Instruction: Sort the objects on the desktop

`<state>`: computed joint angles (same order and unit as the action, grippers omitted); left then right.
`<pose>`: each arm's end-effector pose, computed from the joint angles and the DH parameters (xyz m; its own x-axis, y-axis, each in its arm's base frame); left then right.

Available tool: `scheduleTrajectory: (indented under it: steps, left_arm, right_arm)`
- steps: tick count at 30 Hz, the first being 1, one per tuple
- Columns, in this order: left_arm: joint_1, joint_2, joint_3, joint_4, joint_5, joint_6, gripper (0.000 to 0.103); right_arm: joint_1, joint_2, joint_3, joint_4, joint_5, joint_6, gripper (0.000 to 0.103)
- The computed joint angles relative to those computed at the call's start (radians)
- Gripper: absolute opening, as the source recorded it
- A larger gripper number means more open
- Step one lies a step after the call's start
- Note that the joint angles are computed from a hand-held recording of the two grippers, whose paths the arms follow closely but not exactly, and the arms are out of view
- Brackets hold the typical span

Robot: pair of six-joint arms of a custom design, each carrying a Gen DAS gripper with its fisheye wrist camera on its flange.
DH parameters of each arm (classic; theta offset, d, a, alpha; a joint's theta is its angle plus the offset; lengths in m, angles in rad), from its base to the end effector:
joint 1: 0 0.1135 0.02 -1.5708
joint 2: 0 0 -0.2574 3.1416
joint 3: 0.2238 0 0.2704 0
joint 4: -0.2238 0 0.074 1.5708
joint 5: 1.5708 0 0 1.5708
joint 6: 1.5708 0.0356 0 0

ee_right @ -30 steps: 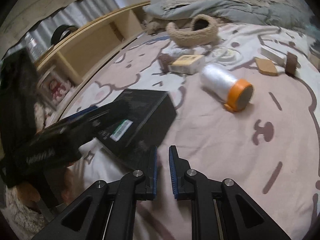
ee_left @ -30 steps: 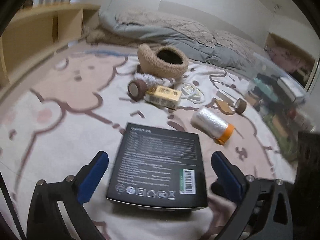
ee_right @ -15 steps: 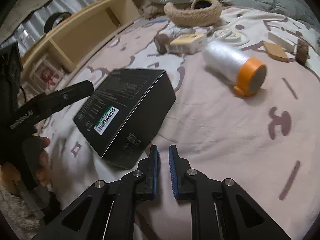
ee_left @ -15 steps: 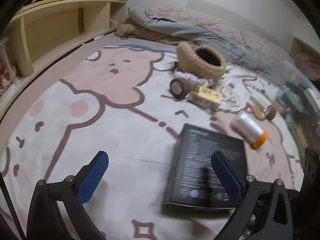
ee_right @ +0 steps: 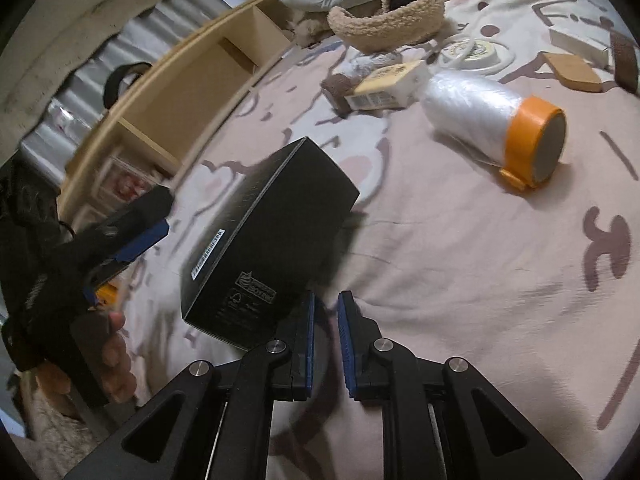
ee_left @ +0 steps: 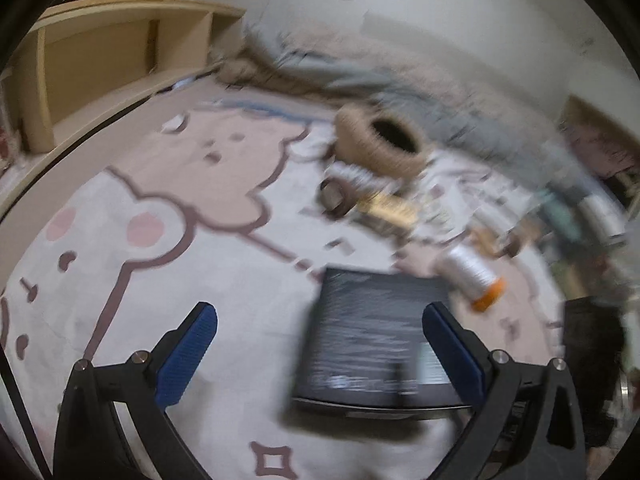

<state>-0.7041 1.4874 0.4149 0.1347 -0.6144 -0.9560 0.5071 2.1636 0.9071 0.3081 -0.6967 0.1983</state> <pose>0.1949 -0.1386 0.0840 -0.5742 -0.3880 -0.7209 -0.3468 0.9129 -0.2152 0.3049 0.1955 0.0125 -0.8341 -0.2905 -0.4689 -0.5459 0.5569 0.6260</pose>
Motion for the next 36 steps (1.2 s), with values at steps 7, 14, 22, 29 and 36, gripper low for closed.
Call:
scheduleTrajectory:
  steps: [7,14,22,29,36]
  left_arm:
    - [-0.109,-0.148,-0.082,0.098,-0.094,0.178,0.103]
    - [-0.173,-0.032,-0.025,0.069,-0.113,0.209,0.103]
    - [-0.246,0.120,0.081,-0.025,-0.216,0.236,0.097]
    - [-0.248,0.177,0.117,-0.078,-0.249,0.219,0.086]
    - [-0.221,0.270,0.179,-0.153,-0.315,0.169,0.077]
  right_arm:
    - [0.018,-0.034,0.010,0.013,-0.063,0.069,0.016]
    - [0.032,-0.068,0.032,-0.026,-0.050,0.068,0.016]
    - [0.021,-0.054,0.139,-0.173,-0.087,0.031,0.016]
    - [0.028,-0.030,0.267,-0.341,-0.087,-0.024,0.016]
    - [0.058,-0.034,0.288,-0.349,-0.113,-0.005,0.016]
